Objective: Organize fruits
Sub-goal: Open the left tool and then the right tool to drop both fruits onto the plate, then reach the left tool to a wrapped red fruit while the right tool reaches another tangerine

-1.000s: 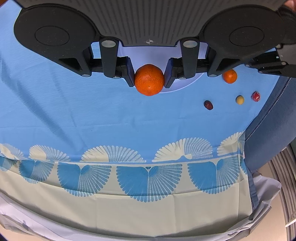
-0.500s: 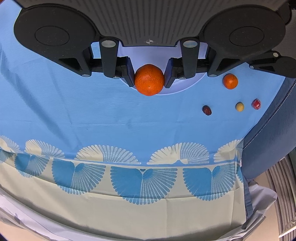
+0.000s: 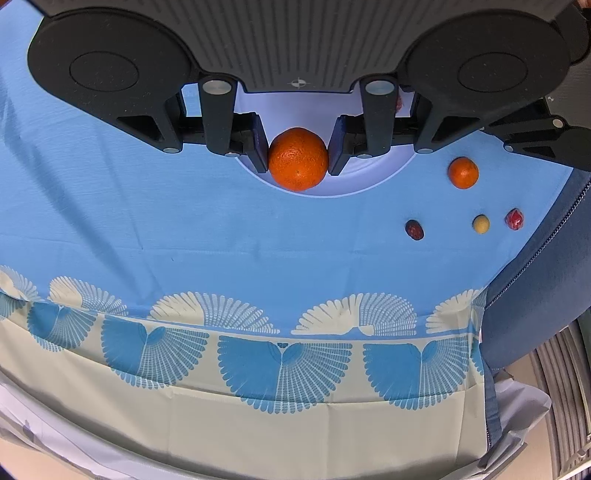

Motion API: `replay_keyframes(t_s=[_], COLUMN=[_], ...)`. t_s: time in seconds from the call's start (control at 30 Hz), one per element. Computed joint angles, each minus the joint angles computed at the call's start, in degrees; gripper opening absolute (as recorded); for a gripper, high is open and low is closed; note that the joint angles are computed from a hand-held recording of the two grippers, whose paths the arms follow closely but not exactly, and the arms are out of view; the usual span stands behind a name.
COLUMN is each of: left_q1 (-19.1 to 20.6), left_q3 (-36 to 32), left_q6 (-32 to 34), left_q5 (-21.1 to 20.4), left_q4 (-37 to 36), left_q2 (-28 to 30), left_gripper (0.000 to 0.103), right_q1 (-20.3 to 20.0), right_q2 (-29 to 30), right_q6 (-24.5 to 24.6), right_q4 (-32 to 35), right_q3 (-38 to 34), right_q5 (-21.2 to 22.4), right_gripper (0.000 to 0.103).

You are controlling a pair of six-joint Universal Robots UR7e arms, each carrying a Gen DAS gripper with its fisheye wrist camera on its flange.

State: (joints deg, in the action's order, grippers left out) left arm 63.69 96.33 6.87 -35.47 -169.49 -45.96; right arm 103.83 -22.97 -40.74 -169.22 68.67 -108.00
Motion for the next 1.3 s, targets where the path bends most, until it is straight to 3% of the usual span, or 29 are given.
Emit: replay_keyframes(t_s=[0.77, 0.83, 0.9, 1.3], left_q1=[0.0, -0.1, -0.1, -0.7], left_q3=[0.2, 0.3, 0.2, 0.4], left_q6=[0.3, 0.5, 0.7, 3.1], left_q5=[0.1, 0.2, 0.5, 2.4], left_q4=[-1.1, -1.6, -1.8, -5.7], left_q2=[0.0, 0.0, 0.0, 0.6], left_gripper=[0.031, 0.034, 0.034, 0.034], right_q1=[0.3, 0.4, 0.4, 0.6], right_q2=[0.6, 0.8, 0.9, 1.0], right_q6=[-0.9, -1.0, -0.9, -0.6], right_q4=[0.3, -0.1, -1.0, -2.3], right_q3=[-0.4, -0.5, -0.4, -0.1], right_q5=[-1.4, -1.9, -2.0, -2.8], right_gripper=[0.037, 0.052, 0.056, 0.058])
